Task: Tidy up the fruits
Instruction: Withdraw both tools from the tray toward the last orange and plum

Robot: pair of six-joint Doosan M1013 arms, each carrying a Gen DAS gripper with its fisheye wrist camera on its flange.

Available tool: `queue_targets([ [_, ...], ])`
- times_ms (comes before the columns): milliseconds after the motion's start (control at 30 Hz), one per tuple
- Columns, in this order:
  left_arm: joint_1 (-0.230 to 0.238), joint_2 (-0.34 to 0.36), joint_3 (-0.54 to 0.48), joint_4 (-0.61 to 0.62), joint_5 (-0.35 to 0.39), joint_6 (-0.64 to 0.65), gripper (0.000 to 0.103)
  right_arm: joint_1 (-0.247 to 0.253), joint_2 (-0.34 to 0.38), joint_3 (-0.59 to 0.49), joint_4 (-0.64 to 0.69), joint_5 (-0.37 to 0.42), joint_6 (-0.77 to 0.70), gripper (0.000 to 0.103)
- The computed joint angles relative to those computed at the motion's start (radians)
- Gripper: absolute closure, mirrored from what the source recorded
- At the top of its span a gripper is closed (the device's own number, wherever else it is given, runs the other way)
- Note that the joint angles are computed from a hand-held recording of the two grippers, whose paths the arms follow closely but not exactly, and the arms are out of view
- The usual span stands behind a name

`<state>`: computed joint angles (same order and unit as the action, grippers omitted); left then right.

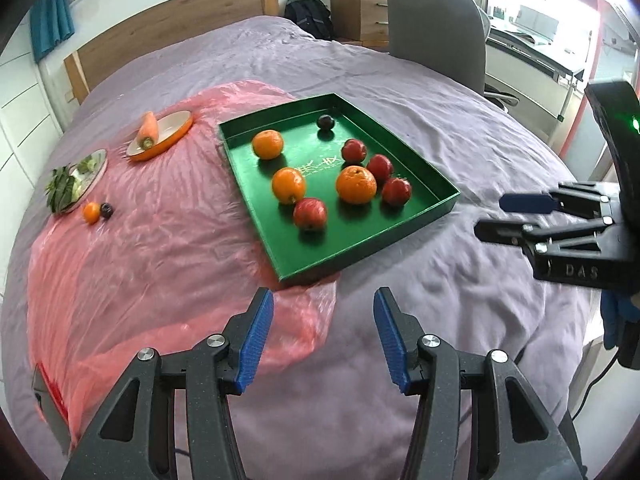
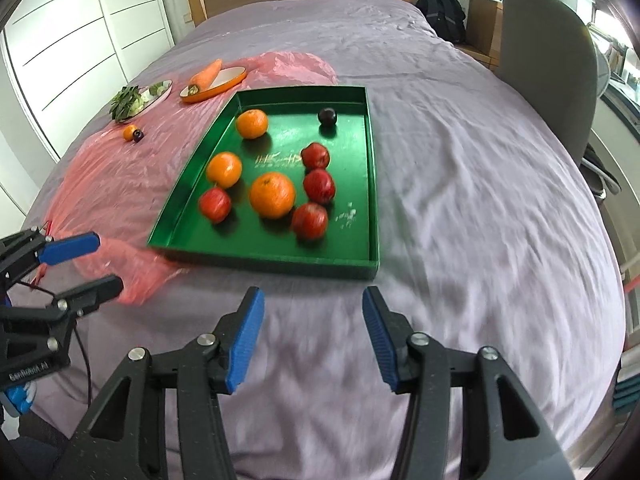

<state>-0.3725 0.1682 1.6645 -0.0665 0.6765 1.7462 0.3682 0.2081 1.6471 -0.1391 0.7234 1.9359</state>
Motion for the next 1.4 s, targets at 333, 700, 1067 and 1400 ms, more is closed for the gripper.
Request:
queue_targets([
  [333, 0.074, -0.081, 0.101, 0.024, -0.031, -0.082, 0.052, 0.083, -0.012, 0.011, 0.025, -0.001, -0.022, 0.009],
  [700, 0.212, -0.099, 0.134, 0.071, -0.054, -0.192, 0.052, 0.153, 0.059, -0.085, 0.108, 0.020, -0.137, 0.009],
  [1067, 0.334, -0.042, 0.098, 0.106, -0.057, -0.301, 0.052, 0.188, 0.186, -0.249, 0.224, 0.092, -0.311, 0.009],
  [1400, 0.389, 0.058, -0.013, 0.036, -0.046, -0.254, 0.052, 0.186, 0.314, -0.436, 0.283, 0.138, -0.402, 0.009],
])
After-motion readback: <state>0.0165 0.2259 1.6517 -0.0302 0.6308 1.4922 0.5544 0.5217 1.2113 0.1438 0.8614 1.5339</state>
